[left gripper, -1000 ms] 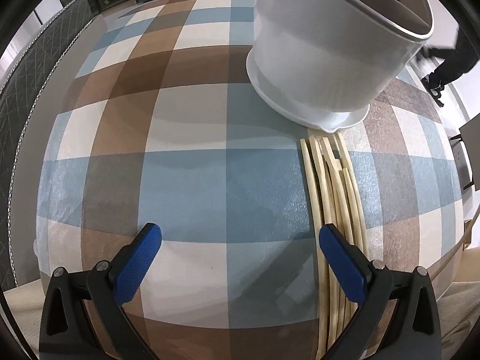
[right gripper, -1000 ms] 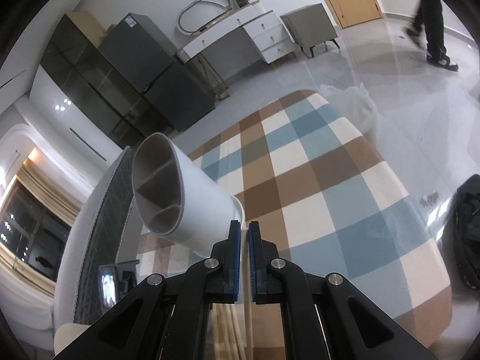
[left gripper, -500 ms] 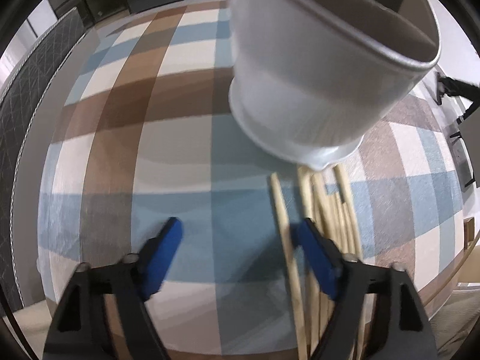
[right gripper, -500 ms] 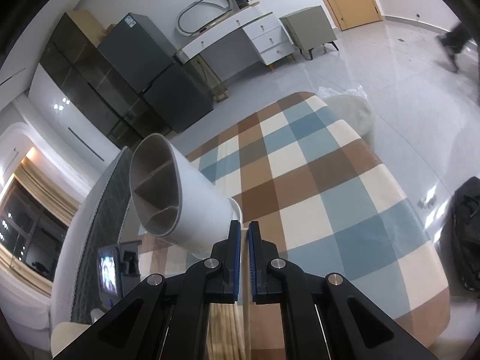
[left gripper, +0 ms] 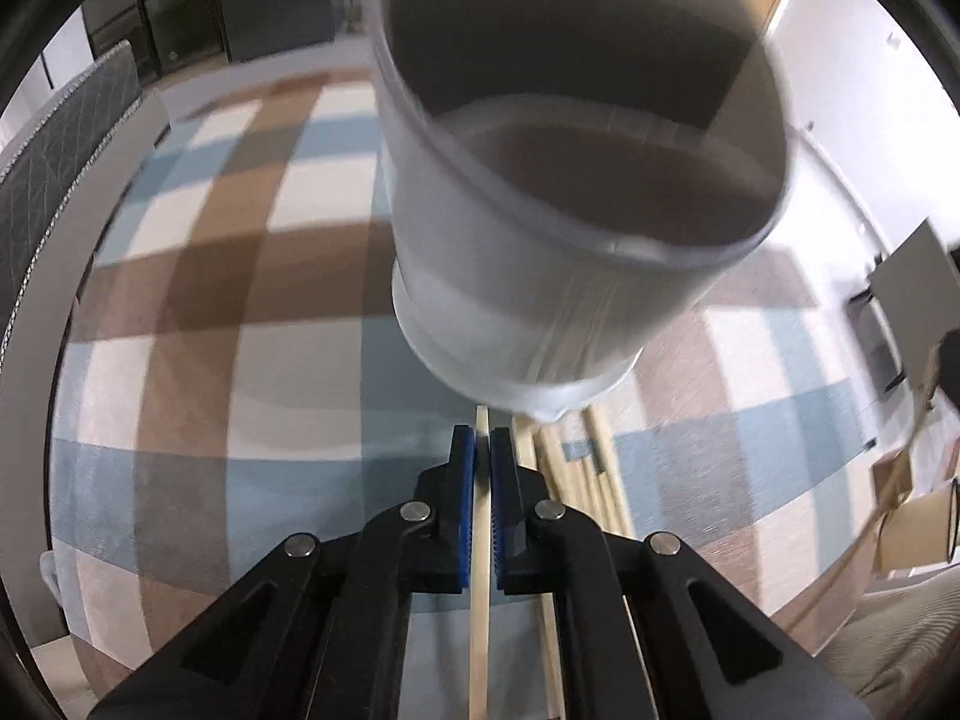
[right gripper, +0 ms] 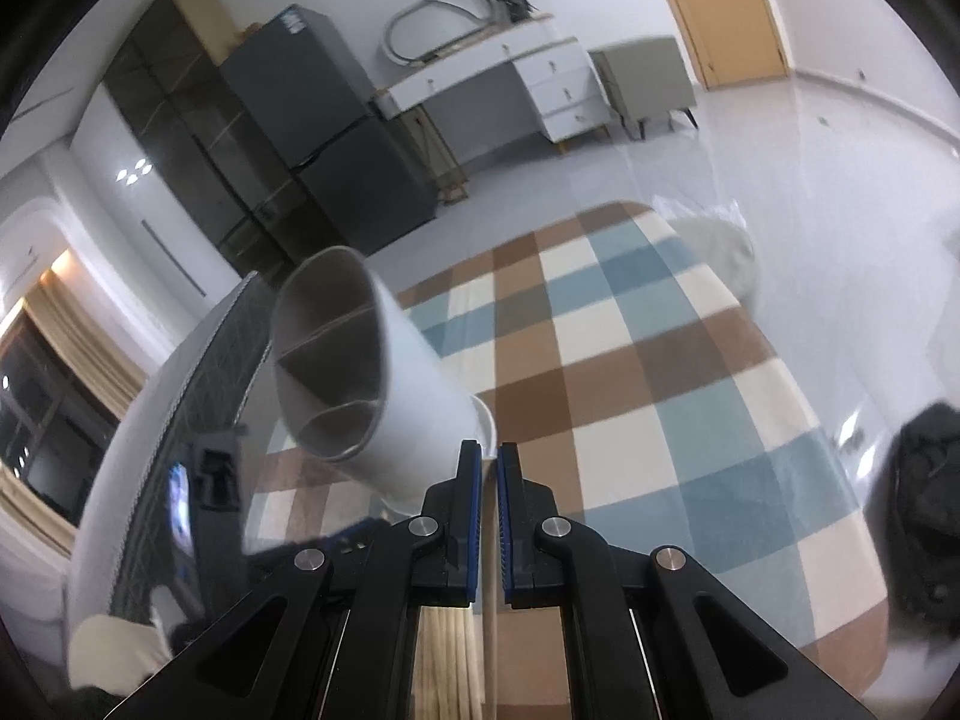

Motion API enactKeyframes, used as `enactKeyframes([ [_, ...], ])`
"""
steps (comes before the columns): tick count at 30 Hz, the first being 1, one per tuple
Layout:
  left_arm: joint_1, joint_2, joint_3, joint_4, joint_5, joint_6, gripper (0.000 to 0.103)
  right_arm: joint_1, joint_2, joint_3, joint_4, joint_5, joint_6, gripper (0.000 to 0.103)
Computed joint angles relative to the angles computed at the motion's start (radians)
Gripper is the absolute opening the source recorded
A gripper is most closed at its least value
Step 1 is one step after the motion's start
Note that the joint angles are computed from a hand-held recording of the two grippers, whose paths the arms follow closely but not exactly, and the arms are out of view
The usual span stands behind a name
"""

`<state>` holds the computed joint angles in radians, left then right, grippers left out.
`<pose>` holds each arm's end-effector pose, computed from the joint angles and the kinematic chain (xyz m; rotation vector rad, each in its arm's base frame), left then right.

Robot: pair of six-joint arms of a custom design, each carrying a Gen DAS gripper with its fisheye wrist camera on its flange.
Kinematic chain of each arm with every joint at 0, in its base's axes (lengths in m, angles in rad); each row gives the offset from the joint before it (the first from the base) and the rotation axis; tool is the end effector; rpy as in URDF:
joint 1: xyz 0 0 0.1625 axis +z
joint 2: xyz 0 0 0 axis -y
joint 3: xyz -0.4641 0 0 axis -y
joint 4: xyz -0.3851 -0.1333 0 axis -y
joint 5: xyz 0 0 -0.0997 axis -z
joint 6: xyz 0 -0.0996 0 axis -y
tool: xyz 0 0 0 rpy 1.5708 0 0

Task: Organize utensils
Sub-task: 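Grasp one wooden chopstick with the left gripper while the right gripper grasps another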

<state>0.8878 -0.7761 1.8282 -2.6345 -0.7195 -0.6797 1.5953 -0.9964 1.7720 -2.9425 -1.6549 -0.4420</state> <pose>-0.2314 -0.6143 0.0887 -0.0024 2.3969 -0.6952 0.1412 -0.6621 0.2563 0.6170 -2.7550 0.8238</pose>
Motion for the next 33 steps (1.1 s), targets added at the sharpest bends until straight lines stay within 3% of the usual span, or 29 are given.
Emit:
enactKeyframes([
  [7, -0.09, -0.084, 0.173, -0.359, 0.07, 0.091, 0.001, 0.025, -0.046, 0.085, -0.089, 0.04, -0.1, 0.004],
  [10, -0.129, -0.088, 0.195, -0.431, 0.103, 0.12, 0.001, 0.033, -0.066, 0.12, -0.129, 0.054, -0.132, 0.004],
  [22, -0.163, -0.048, 0.138, -0.401, 0.142, 0.153, 0.001, 0.057, -0.099, 0.203, -0.227, 0.08, -0.232, 0.0],
  [33, -0.172, -0.083, 0.148, -0.332, 0.119, 0.114, 0.001, 0.052, -0.095, 0.183, -0.188, 0.042, -0.197, 0.003],
])
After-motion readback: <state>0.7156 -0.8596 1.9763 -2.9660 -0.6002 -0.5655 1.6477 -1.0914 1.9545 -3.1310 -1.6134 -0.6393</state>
